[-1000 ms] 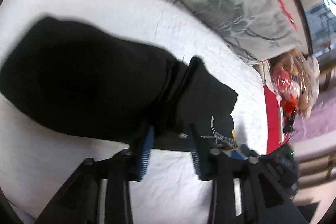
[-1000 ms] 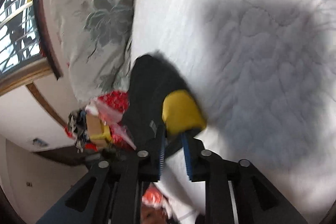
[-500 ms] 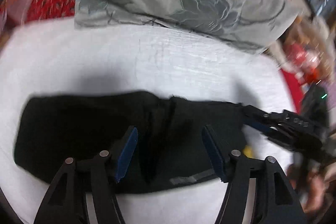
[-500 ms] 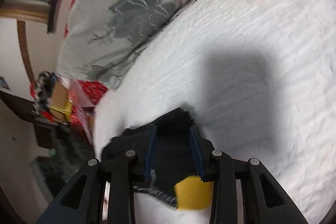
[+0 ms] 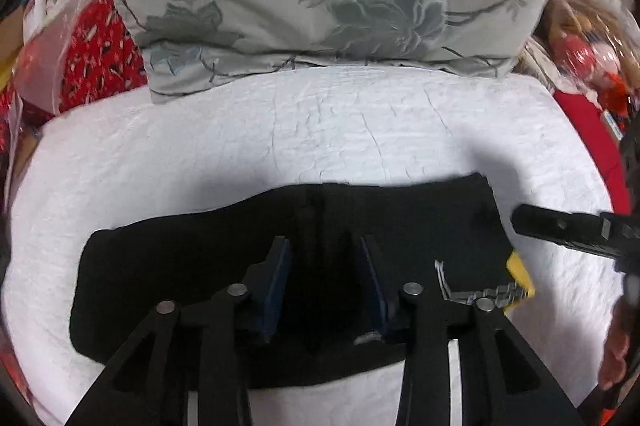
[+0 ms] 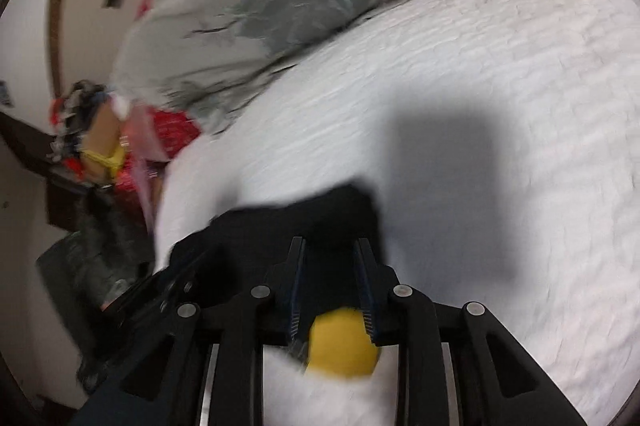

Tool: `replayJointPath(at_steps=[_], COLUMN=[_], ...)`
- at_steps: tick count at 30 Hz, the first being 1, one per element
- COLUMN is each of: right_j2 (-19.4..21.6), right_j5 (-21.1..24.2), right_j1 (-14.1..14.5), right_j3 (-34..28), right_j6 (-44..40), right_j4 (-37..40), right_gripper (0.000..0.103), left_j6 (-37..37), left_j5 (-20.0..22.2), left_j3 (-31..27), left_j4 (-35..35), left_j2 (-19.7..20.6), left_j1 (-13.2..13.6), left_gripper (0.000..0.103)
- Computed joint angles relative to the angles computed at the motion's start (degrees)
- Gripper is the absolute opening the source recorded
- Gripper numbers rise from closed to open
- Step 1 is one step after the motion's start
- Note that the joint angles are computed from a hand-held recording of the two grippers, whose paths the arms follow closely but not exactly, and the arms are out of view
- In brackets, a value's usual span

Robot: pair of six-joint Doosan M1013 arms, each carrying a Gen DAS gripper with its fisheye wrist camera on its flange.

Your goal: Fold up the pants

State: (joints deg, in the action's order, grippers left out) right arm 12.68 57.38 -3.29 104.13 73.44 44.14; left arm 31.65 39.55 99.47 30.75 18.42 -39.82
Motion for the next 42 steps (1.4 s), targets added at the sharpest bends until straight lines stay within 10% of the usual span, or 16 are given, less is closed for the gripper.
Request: replayJointPath(at_steps=[3, 7, 10, 17, 27, 42], right_j2=[-1.72, -1.89, -2.30, -5.13, -0.73, 6.50], right_j5=[0.86, -2.55, -1.70, -3.85, -5.92, -11.85], right_j1=[0.42, 3.41, 3.08, 8.09, 24.22, 39.06], right_j3=[2.61, 3.10, 2.20, 1.08, -2.94, -7.90], right_j6=[-3.83, -0.34, 1.49, 1.66, 5.61, 36.24], right_j4=[0.28, -9.63, -8.69, -9.29, -13.88, -45.24], right_gripper=[0.026, 0.001, 0.010, 0.022, 0.040, 0.065], left_j6=[1.82, -0.41, 1.40, 7.15, 32.82, 44.32], left_j5=[4.23, 6.04, 2.69, -2.64, 5.13, 2.96], left_j3=[-0.13, 0.84, 2.52, 9.49, 10.22, 10.11], left_j4=[1.60, 8.12, 2.74, -14.56, -41.73, -54.91], left_j2=[1.38, 1.77, -1.33, -11.81, -14.14, -9.85], left_j1=[-1.46, -3.31, -1.84, 9.32, 28.15, 33.56], left_gripper=[0.040, 0.041, 0.043, 0.059, 0.068, 0.068])
